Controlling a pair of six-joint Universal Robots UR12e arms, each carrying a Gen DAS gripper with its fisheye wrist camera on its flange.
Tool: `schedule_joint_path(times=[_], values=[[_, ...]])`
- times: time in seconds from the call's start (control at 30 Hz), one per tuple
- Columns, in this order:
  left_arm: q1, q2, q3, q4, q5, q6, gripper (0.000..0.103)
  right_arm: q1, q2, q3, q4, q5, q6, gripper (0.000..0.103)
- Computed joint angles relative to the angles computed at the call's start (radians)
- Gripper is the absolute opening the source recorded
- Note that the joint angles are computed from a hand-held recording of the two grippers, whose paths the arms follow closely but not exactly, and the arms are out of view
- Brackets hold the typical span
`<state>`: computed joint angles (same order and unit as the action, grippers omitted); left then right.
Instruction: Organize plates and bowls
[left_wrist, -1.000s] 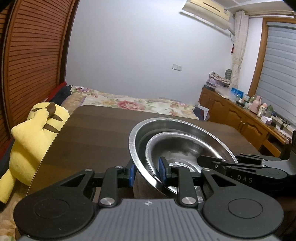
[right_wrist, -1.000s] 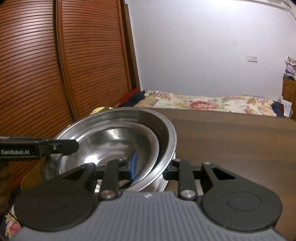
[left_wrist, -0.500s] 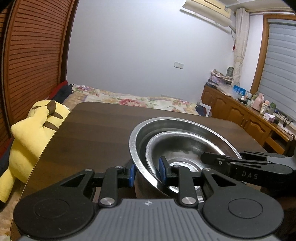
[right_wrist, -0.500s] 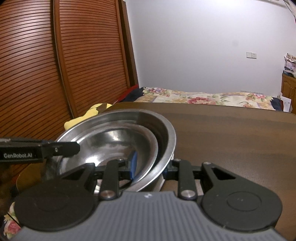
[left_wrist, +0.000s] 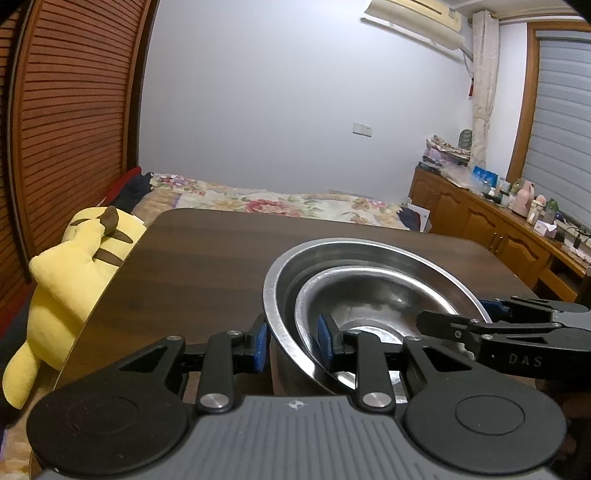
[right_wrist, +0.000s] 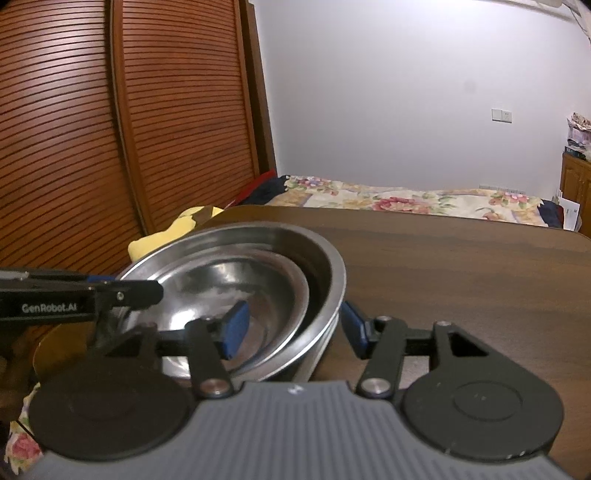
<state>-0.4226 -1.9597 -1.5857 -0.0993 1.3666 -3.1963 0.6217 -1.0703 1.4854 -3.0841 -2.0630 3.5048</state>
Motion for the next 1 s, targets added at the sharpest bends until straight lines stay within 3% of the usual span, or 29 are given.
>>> schedule_joint_path(times=[0.43,0.57,0.67,0.8,1.0], values=[[-0.009,0.015,-0.002,0.034,0.041,0.025,0.055,0.026,-0.032,0.032,-0.072,-0.091,-0.008,0.057],[-0.019,0.022,-0.001,0.054,0.062,0.043,0.074,0.032,-0.039,0.035,-0.097,-0.108,-0.019,0.061],[-0.025,0.026,-0.002,0.071,0.073,0.051,0.089,0.039,-0.036,0.029,-0.104,-0.143,-0.035,0.066],[-0.033,0.033,-0.009,0.094,0.083,0.060,0.103,0.051,-0.033,0.031,-0.129,-0.198,-0.058,0.091],[-0.056,0.039,-0.011,0.109,0.142,0.082,0.103,0.064,-0.039,0.044,-0.185,-0.254,-0.083,0.103]])
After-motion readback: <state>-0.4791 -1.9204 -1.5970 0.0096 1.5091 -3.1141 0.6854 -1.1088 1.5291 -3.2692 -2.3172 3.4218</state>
